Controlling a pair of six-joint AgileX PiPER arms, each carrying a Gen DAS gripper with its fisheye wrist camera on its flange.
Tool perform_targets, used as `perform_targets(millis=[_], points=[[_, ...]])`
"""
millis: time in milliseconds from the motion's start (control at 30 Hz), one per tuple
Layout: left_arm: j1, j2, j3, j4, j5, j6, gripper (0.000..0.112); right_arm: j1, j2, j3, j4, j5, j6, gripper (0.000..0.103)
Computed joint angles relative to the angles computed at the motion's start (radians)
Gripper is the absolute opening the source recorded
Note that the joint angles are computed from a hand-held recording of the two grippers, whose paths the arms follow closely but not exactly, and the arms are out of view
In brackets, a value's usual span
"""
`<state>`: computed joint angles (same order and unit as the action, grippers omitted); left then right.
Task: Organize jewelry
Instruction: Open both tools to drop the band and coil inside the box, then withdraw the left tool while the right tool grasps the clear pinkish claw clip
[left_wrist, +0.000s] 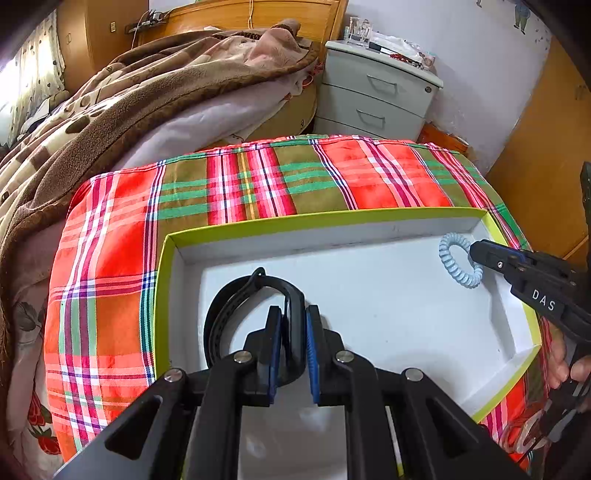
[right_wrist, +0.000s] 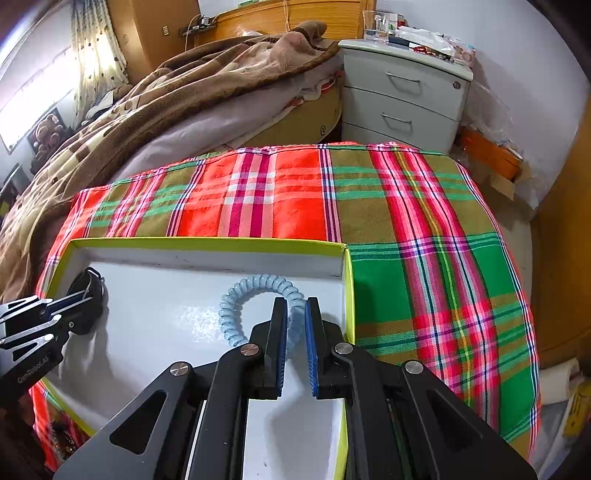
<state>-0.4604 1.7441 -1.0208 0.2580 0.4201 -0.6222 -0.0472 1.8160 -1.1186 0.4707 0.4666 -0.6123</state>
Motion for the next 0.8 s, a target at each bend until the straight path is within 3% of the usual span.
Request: perform_targets(millis=[100,233,300,467,800], points=[[-0.004,0.001,-0.006,0.012,0.012,-0.019,0.027,-0.001,-0.007,0.011,0.024,-0.006,-0.022,0.014],[-0.013,-0.016,0.004,0.033,0.019,-0.040,0.030,-0.004,-0.031,0.035,0.063,-0.012,-0.066,0.025],[-0.023,-0.033,0.013,0.069,0.025,-0.078,0.038,-0.009,-0.054,0.055,0.081,-0.023,-0.087,0.026],[-0.054,-0.102,0.057,0.143,0.036,-0.180,0.039,-0.025,-0.122,0.106,0.152,-0.026,-0.152,0.036],[-0.171,-0.268,0.163,0.330,0.109,-0.429,0.039,-0.079,-0.302,0.248,0.333,0.018,-0.325,0.037]])
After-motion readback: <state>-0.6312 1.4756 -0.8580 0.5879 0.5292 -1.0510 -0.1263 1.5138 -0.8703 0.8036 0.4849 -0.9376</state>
